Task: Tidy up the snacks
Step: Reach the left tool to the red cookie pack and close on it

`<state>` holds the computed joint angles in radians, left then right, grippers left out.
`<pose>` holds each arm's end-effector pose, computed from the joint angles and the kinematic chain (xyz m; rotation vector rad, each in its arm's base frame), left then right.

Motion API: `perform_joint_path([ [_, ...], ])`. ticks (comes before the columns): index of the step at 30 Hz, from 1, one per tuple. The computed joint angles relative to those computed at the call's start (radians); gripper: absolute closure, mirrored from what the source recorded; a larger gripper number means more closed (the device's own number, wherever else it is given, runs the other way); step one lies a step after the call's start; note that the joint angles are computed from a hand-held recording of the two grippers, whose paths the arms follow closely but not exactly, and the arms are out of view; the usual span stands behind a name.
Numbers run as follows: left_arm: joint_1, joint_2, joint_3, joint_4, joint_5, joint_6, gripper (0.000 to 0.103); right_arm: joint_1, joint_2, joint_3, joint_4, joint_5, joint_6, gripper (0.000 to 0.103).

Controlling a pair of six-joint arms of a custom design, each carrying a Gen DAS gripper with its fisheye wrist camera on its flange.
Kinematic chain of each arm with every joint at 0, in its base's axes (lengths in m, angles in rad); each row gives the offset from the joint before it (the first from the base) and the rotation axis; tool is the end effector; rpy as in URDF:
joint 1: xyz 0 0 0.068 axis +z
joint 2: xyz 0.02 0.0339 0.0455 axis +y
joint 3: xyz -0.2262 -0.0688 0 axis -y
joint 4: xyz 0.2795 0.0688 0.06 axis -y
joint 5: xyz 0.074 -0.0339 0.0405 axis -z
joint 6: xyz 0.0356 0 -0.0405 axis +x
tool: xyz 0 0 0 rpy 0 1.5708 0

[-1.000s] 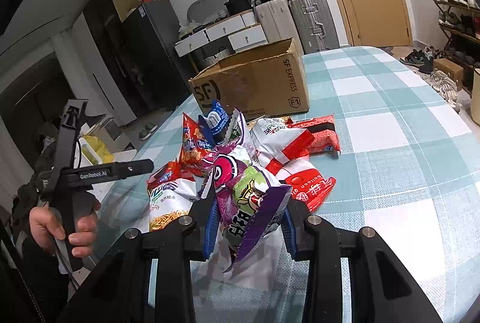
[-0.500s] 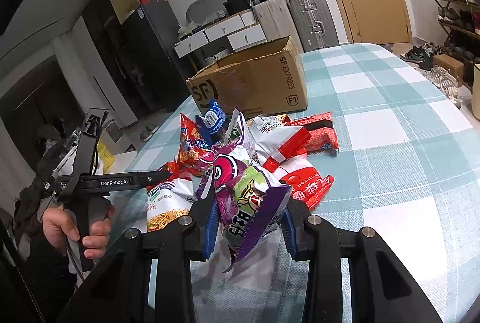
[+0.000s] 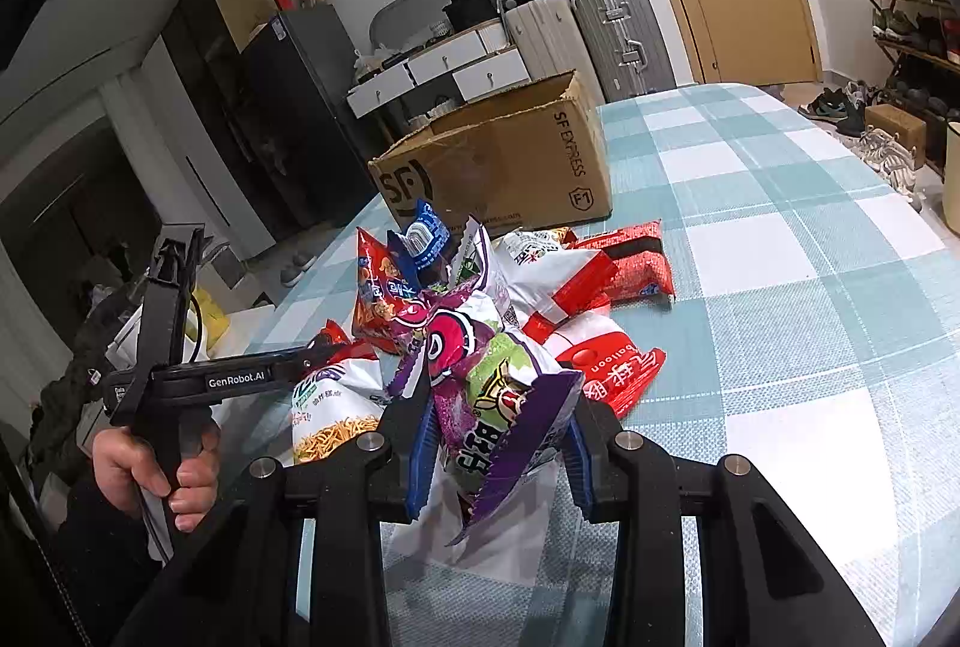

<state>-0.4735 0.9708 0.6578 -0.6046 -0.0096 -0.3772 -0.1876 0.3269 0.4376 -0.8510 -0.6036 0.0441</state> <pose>0.2167 -0.1106 0.1842 0.1173 2.5188 -0.3414 0.1543 -0.0087 0.2070 -0.0458 2.2266 0.6154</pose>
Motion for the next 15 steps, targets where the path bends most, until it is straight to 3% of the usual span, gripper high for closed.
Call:
perform_joint_path([
  [15,-0.007,-0.147,-0.010,-0.081,-0.026,-0.015,0.062,-0.004,-0.019,0.010,-0.001,-0.004,0.005,0.067],
])
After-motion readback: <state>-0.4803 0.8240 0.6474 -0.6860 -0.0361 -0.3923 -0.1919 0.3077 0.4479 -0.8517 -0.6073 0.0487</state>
